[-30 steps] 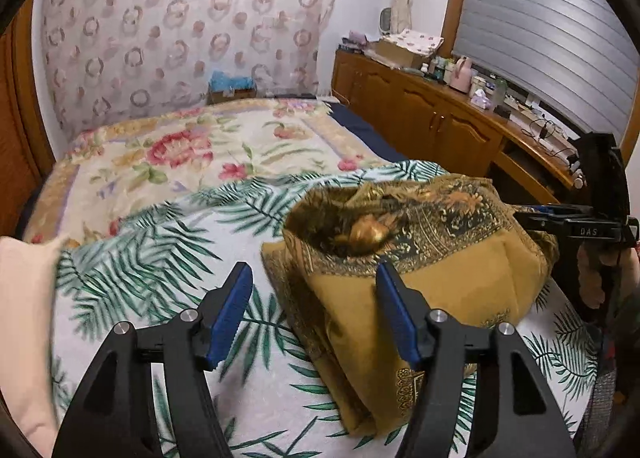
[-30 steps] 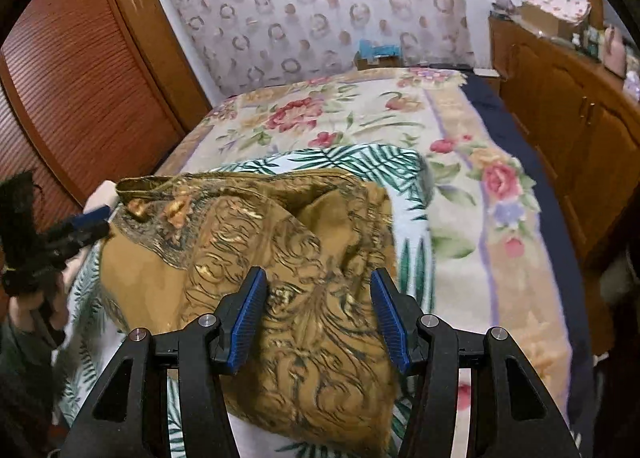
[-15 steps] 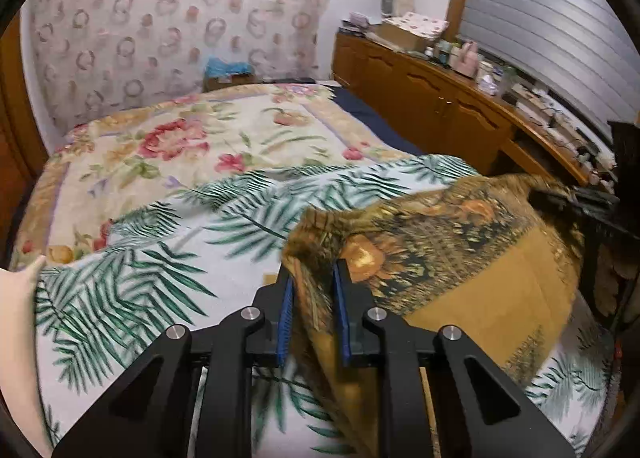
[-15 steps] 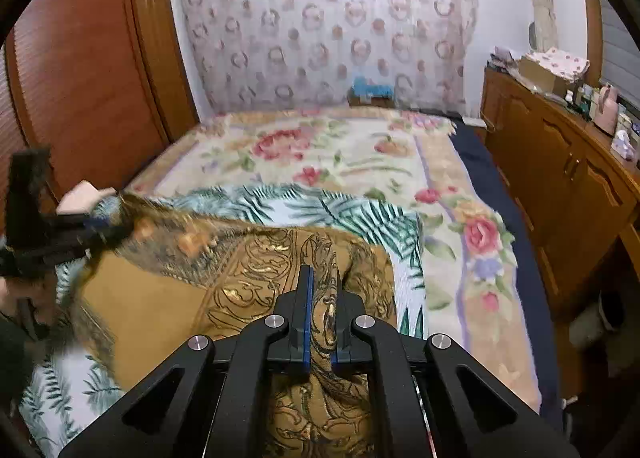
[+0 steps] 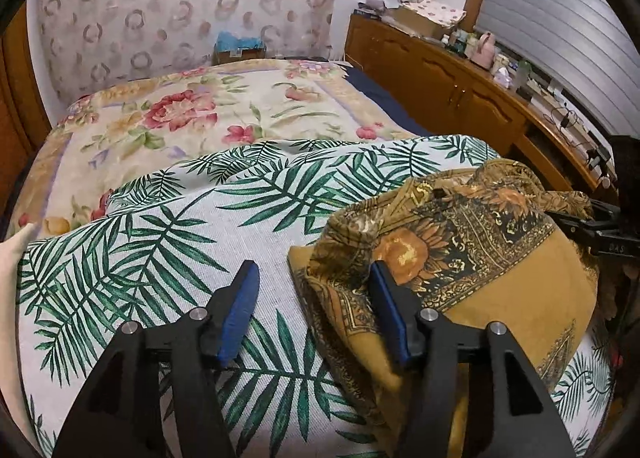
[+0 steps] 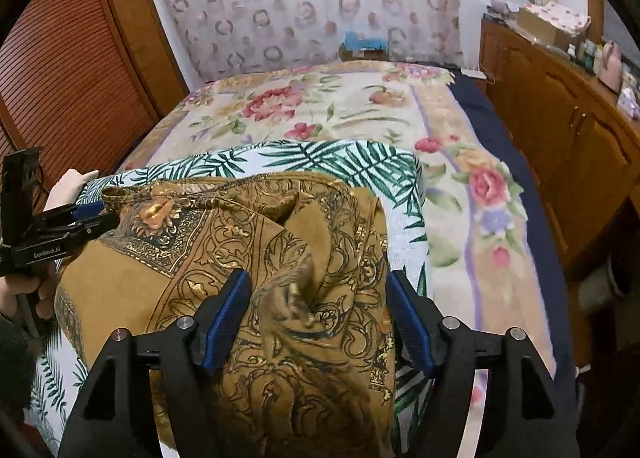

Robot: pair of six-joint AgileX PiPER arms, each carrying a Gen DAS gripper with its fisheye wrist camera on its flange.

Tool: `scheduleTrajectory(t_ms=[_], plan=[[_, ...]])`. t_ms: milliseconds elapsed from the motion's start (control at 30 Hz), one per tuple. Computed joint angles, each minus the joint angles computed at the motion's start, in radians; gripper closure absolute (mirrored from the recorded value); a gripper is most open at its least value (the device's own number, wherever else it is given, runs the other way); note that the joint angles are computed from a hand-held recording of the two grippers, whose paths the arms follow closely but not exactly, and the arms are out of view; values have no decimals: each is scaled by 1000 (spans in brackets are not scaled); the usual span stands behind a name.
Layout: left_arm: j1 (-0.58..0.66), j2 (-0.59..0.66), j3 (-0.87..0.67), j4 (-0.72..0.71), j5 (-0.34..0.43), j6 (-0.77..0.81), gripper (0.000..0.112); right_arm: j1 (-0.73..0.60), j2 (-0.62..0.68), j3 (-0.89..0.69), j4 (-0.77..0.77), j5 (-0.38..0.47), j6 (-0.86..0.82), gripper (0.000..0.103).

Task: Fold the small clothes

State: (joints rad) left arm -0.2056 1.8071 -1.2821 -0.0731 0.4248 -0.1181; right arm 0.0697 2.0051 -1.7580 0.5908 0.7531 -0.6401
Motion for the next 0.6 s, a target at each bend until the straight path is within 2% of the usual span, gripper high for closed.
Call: scheduleTrajectory(t_ms=[100,167,233,267,300,333,367,400,433,600], plan=[[-10,5,-13,28,13,-26,53,-3,27,-28,11,3,2,27],[-5,9,-18,-52,15,58,53,-5,29,-24,27,-13,-8,26],[-1,11,-26,-149,31,167,70,2,23,-8,24,-31,-13,26],[-2,13,-33,-167,41,184,74,4,21,-3,21,-34,-15,28],[-2,16,-43,-153,53,171,80,4,14,13,37,-37,-37,36],[0,19,-52,-170,66,183,84,-2,11,19,69,-24,-74,52],[4,21,-58,-200,78,207,92,-13,18,10,112,19,-107,55],[6,20,-60,-217,84,221,96,-15,10,22,125,22,-116,60],[3,12,-54,-225,83,232,97,-16,5,33,138,22,-130,67],[-17,-67,11,-243,42,244,101,-14,-48,114,182,-11,-209,88]])
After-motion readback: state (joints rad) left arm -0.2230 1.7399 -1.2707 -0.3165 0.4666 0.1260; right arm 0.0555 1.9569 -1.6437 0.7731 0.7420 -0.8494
